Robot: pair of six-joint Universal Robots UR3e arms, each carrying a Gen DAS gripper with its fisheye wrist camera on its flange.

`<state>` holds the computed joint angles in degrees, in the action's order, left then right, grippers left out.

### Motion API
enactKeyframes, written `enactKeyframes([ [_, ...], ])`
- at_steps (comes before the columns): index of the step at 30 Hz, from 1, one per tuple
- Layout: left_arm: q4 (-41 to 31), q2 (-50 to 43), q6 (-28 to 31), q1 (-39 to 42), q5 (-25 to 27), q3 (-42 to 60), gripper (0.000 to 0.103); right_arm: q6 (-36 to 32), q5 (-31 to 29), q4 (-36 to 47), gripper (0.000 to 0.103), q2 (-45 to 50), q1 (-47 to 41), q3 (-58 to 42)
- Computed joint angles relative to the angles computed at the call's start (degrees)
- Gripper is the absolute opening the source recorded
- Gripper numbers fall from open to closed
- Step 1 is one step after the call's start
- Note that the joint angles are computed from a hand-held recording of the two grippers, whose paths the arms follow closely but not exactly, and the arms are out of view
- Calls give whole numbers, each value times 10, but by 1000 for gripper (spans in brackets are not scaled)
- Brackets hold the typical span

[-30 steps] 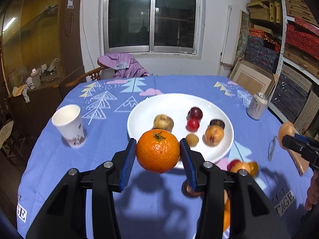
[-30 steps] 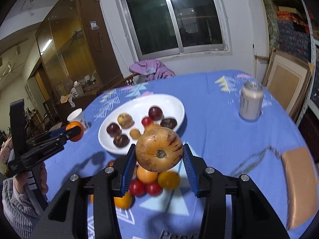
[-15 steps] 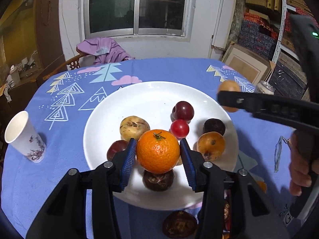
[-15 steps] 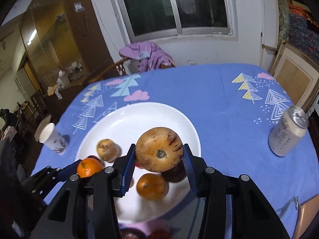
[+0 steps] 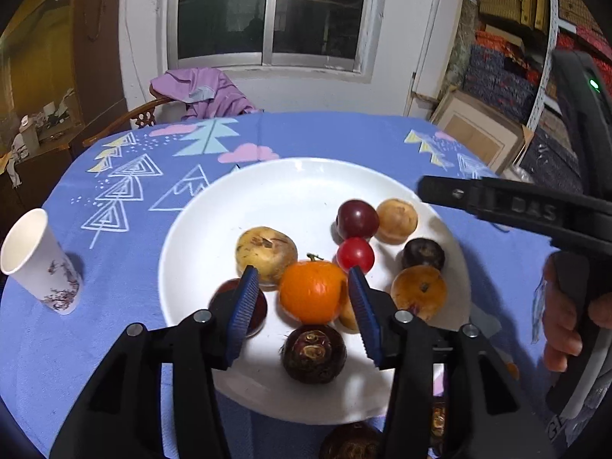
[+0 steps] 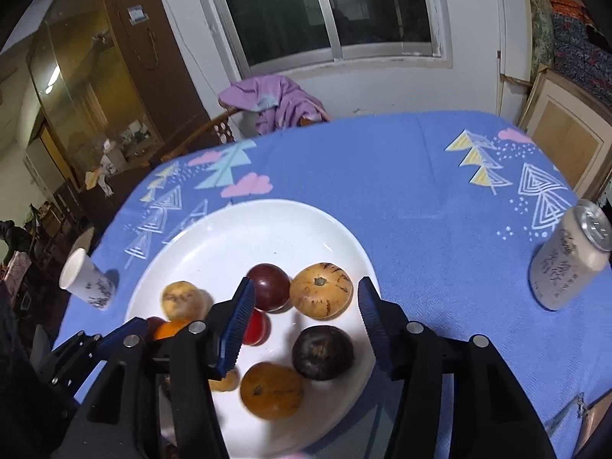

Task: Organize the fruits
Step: 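Lower the mandarin and pepino onto the white plate and open both tools, then reach the left tool to another orange mandarin and grasp it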

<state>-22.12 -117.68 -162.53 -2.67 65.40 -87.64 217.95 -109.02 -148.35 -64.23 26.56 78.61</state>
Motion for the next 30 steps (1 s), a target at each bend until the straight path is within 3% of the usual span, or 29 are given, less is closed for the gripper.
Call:
enactKeyframes([
  [7, 60, 169, 23, 81, -49, -193, 64, 44, -110, -67, 74, -120, 111, 123],
  [12, 93, 315, 82, 161, -86, -384, 76, 121, -217, -131, 83, -151, 219, 229],
  [16, 59, 448, 175, 240, -150, -532, 82, 177, -291, -134, 88, -141, 271, 282],
  [18, 48, 498, 207, 258, -163, -580, 84, 206, -277, -119, 88, -158, 263, 309],
  [22, 69, 546, 250, 253, -167, -638, 84, 223, -217, -198, 88, -194, 227, 381],
  [25, 28, 586, 286, 261, -193, -652, 85, 228, -228, -204, 88, -196, 230, 386],
  [30, 67, 528, 274, 203, -156, -636, 86, 219, -231, -185, 90, -176, 240, 359],
])
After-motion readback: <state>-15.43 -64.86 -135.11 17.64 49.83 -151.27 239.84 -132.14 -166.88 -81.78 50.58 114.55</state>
